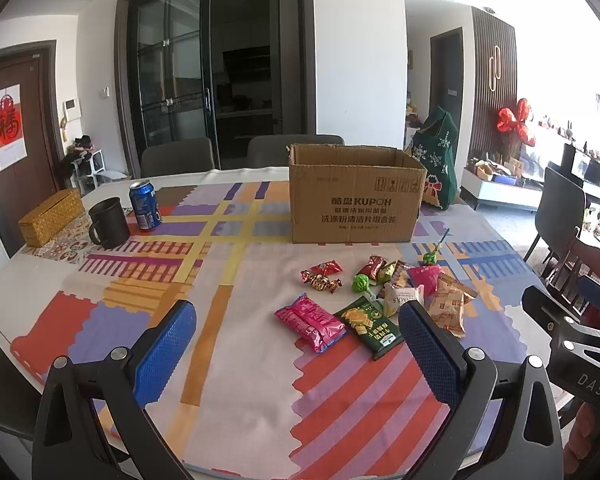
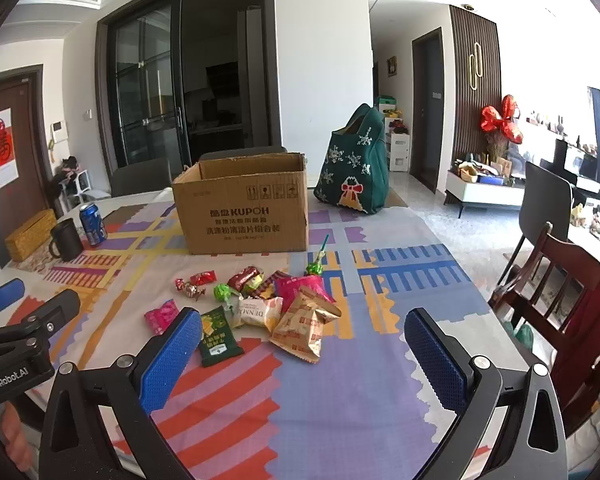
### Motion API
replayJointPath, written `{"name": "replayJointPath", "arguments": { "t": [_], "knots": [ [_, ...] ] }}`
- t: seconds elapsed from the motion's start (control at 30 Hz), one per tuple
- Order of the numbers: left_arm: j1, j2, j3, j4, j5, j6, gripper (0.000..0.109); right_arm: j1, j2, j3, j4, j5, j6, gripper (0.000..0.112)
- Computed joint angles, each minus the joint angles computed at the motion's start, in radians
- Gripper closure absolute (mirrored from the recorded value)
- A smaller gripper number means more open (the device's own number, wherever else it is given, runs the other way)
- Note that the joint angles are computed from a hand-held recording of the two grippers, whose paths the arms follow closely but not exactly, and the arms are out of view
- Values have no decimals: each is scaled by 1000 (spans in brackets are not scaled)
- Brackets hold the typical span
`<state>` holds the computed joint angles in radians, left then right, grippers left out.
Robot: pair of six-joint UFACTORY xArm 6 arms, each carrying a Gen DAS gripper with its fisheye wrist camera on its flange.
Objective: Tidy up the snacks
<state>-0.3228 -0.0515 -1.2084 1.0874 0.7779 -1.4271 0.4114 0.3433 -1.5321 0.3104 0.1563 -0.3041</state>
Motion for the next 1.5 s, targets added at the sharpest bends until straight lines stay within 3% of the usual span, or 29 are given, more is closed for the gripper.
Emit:
{"name": "replayJointPath", "arguments": {
  "t": [1.5],
  "knots": [
    [1, -3, 5, -1, -7, -3, 6, 8, -4, 21, 10, -24, -13, 10]
  ]
}}
